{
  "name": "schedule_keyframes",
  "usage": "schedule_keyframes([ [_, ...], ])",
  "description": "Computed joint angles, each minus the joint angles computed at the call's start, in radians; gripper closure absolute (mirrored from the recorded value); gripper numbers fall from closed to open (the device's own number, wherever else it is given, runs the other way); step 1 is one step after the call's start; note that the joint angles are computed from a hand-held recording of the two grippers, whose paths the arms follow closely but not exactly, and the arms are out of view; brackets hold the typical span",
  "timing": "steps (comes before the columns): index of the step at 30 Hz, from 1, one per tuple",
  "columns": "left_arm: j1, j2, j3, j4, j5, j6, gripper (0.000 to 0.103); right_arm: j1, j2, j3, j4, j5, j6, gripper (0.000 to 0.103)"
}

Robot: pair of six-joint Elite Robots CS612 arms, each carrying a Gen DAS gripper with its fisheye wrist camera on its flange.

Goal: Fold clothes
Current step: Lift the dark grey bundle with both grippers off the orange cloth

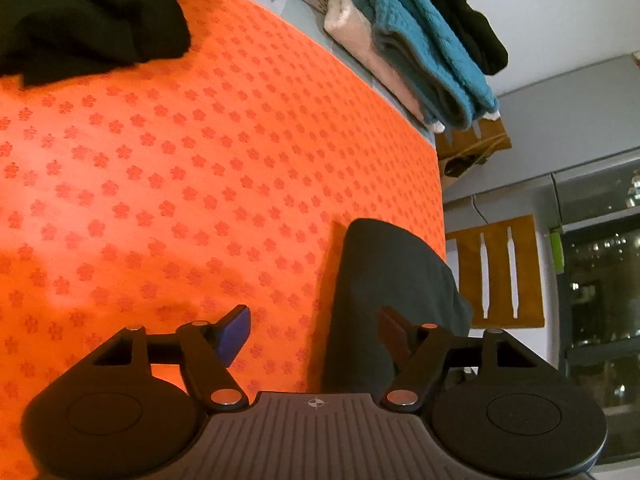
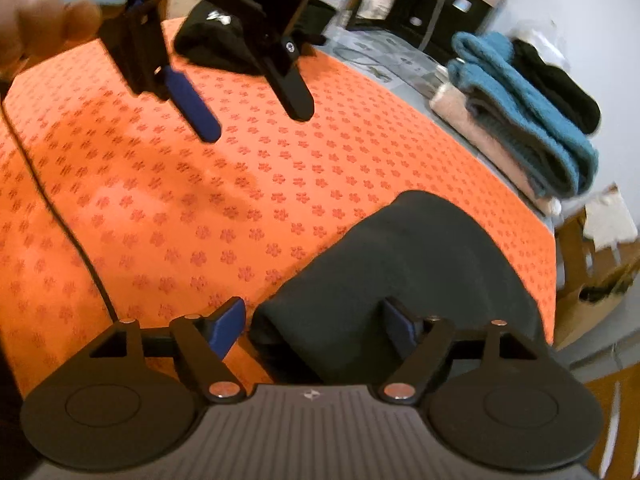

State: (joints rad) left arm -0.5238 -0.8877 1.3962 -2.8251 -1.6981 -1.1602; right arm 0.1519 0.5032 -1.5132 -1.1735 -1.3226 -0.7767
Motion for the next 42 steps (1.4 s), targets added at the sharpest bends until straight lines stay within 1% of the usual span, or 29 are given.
schedule_keyframes([
  [1,0.0,0.004,-0.006,0.003,-0.007,0.001,0.028,0.002,0.003,0.0,-0.009,-0.007,0.008,0.022],
  [2,0.001,0.009,-0.014,0.006,-0.016,-0.002,0.027,0.004,0.007,-0.001,-0.019,-0.013,0.016,0.025],
  [3,0.002,0.015,-0.023,0.009,-0.024,-0.005,0.026,0.004,0.012,-0.004,-0.033,-0.02,0.027,0.031],
  [4,0.003,0.021,-0.03,0.009,-0.031,-0.008,0.026,0.003,0.015,-0.006,-0.043,-0.02,0.04,0.032],
  [6,0.004,0.034,-0.048,0.007,-0.045,-0.011,0.024,-0.004,0.015,-0.008,-0.048,-0.002,0.065,0.04],
  [9,0.003,0.06,-0.082,0.005,-0.069,-0.016,0.023,-0.015,0.018,-0.018,-0.054,0.028,0.088,0.048],
  [12,0.002,0.096,-0.131,0.015,-0.124,-0.02,0.021,-0.025,0.017,-0.027,-0.061,0.054,0.116,0.05],
  [15,-0.005,0.136,-0.189,0.036,-0.163,0.002,0.021,-0.038,0.012,-0.032,-0.058,0.084,0.13,0.05],
  [19,-0.01,0.194,-0.28,0.082,-0.203,0.039,0.021,-0.055,0.004,-0.037,-0.054,0.123,0.15,0.05],
  [20,-0.01,0.208,-0.307,0.113,-0.215,0.048,0.021,-0.06,0.002,-0.037,-0.052,0.132,0.152,0.05],
  [22,-0.01,0.232,-0.355,0.169,-0.23,0.062,0.023,-0.069,0.0,-0.039,-0.046,0.156,0.158,0.05],
  [23,-0.012,0.237,-0.369,0.192,-0.226,0.07,0.033,-0.074,-0.002,-0.037,-0.038,0.171,0.165,0.05],
  [24,-0.013,0.243,-0.382,0.214,-0.221,0.078,0.039,-0.08,-0.006,-0.035,-0.028,0.185,0.175,0.05],
  [25,-0.015,0.248,-0.396,0.236,-0.216,0.087,0.044,-0.086,-0.009,-0.033,-0.018,0.2,0.185,0.05],
  [26,-0.018,0.246,-0.398,0.246,-0.202,0.108,0.051,-0.094,-0.014,-0.029,-0.004,0.219,0.205,0.05],
  [27,-0.022,0.243,-0.397,0.253,-0.183,0.129,0.054,-0.106,-0.023,-0.023,0.019,0.244,0.247,0.05],
  [28,-0.025,0.239,-0.393,0.256,-0.167,0.146,0.055,-0.117,-0.033,-0.015,0.049,0.27,0.292,0.049],
  [31,-0.029,0.237,-0.396,0.267,-0.15,0.157,0.057,-0.157,-0.055,0.001,0.126,0.367,0.434,0.049],
  [34,-0.027,0.238,-0.403,0.306,-0.15,0.177,0.057,-0.2,-0.054,-0.007,0.133,0.437,0.598,0.049],
  [35,-0.024,0.239,-0.401,0.3,-0.161,0.17,0.057,-0.216,-0.051,-0.009,0.125,0.452,0.657,0.046],
  [36,-0.021,0.24,-0.397,0.29,-0.172,0.161,0.057,-0.227,-0.047,-0.011,0.108,0.445,0.708,0.04],
  [39,-0.017,0.244,-0.402,0.287,-0.182,0.177,0.057,-0.26,-0.03,-0.015,0.066,0.414,0.847,0.029],
  [41,-0.017,0.245,-0.4,0.281,-0.184,0.181,0.057,-0.278,-0.022,-0.004,0.089,0.409,0.902,0.027],
  [42,-0.016,0.245,-0.4,0.278,-0.185,0.182,0.057,-0.287,-0.016,0.002,0.103,0.424,0.928,0.026],
])
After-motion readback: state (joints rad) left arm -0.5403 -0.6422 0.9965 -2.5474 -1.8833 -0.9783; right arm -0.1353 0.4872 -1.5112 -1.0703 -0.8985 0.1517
